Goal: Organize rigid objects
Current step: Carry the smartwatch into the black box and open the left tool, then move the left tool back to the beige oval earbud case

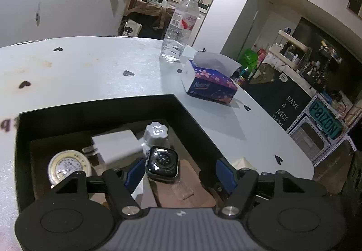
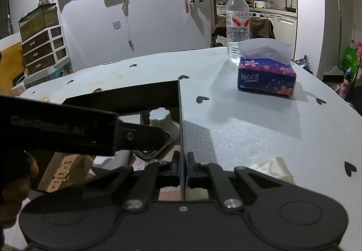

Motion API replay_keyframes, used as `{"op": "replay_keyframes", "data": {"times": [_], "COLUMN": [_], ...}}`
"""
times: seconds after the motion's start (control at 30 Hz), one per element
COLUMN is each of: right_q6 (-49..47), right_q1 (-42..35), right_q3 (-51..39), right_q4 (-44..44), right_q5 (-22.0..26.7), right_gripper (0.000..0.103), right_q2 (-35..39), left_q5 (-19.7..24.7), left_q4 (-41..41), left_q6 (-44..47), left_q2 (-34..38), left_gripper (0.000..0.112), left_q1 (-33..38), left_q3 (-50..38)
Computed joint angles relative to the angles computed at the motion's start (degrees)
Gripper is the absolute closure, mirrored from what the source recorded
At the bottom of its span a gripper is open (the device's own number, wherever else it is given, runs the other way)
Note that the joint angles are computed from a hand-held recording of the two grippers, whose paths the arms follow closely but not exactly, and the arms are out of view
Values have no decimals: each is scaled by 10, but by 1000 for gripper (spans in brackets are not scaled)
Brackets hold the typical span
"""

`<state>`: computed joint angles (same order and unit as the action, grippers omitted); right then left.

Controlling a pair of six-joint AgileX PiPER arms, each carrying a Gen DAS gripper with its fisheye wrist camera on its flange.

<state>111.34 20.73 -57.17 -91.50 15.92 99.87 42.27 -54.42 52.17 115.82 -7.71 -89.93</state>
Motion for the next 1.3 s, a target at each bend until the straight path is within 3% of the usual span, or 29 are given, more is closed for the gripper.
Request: {"op": "replay_keyframes", "data": {"times": [0.27,0.63,0.9,1.17,1.3], "right_q6": [4,7,8,9,28], "right_q1": [0,0,0,0,-1], "right_q3": [1,2,2,2,4], "right_q4": [-3,-6,-7,-8,-26], "right_q5": [1,0,0,0,0], "right_gripper": [98,98,98,98,98], "right_q2": [-1,0,0,0,0], "left_q5": [-3,11,-24,-41,-88], "left_q4": [-20,-95,-146,-218,-275], "left_q6": [50,182,279,365,427], "left_q2": [-35,-119,-184,-199,-187], "left_gripper": [41,24,10,9,9], "left_q1": [23,70,117,194,219], "left_q3": [40,136,225,260,263]}}
